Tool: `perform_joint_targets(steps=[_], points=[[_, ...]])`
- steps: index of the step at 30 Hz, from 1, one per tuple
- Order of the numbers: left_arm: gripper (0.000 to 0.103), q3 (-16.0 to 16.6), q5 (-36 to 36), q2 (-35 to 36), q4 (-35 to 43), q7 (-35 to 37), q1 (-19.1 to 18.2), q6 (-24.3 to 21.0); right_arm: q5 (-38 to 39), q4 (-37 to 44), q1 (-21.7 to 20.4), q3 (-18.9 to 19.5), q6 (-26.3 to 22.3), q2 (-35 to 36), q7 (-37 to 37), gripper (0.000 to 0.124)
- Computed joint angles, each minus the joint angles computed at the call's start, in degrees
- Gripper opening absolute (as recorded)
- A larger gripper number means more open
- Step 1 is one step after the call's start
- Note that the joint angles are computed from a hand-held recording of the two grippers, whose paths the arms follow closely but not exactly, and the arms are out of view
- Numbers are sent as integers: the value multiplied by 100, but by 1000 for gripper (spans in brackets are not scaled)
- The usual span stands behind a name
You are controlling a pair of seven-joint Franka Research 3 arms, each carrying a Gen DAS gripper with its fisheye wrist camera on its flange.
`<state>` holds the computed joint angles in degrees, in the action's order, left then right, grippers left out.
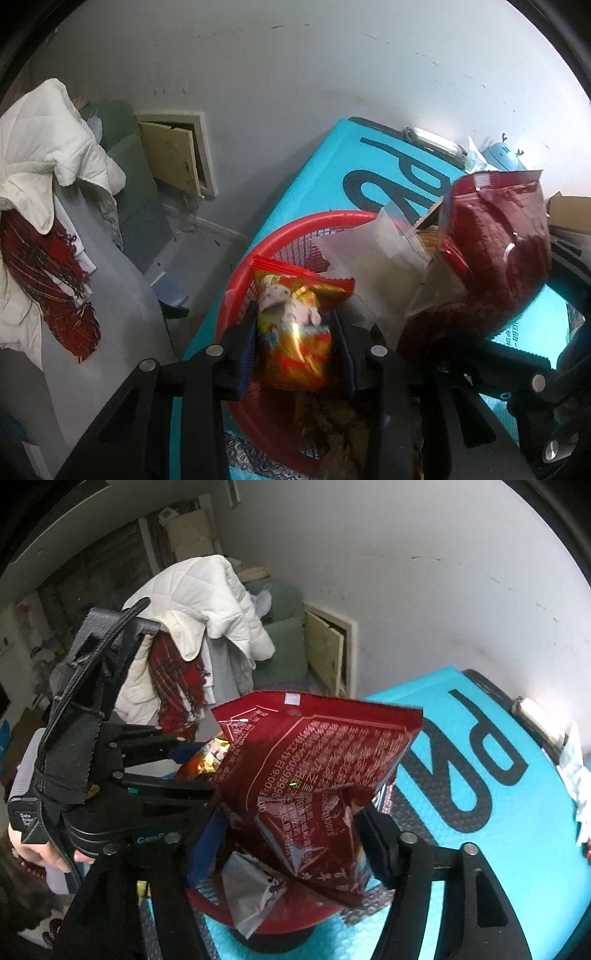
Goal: Organize snacks
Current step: 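Open both tools over the red basket, dropping candy packet and red chip bag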
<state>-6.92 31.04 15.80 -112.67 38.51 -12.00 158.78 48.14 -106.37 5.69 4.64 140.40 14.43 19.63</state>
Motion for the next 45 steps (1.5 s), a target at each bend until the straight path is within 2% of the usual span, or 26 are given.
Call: perform_joint_targets(steps=[5,12,13,14,17,24,30,31,41,45], points=[[38,57,216,-195,-191,-233,-39,183,166,-23,-67,-3,-141,-73,-141,80],[38,91,714,-496,-414,-720,-75,242,487,-30,-145,-53,-429,-200,-407,80],[38,90,789,-535,-442,-811,-75,252,513,-18,-146,-64,-453,-201,-405,75],[38,96,891,-588,-475,-927,-80,261,562,-16,-159,-75,-481,-209,-422,64],[38,80,1153,-691,-531,-1199,-72,257,624,43,-169,-94,-582,-174,-376,54],[38,-19,1349,-758,-588,-1429,25,153,503,69,-84,-82,-564,-64,-329,44],[38,-39,1434,-798,-662,-1581,53,68,395,113,-100,-47,-640,-8,-214,45],[38,-45,1442,-809,-676,-1602,59,69,374,99,-98,-50,-633,-24,-210,50],[38,-155,1864,-993,-680,-2014,-24,-321,439,-383,-29,-77,-185,-402,-371,63],[38,-229,2082,-1133,-686,-2205,-58,-423,602,-542,-30,-143,-123,-626,-492,63]])
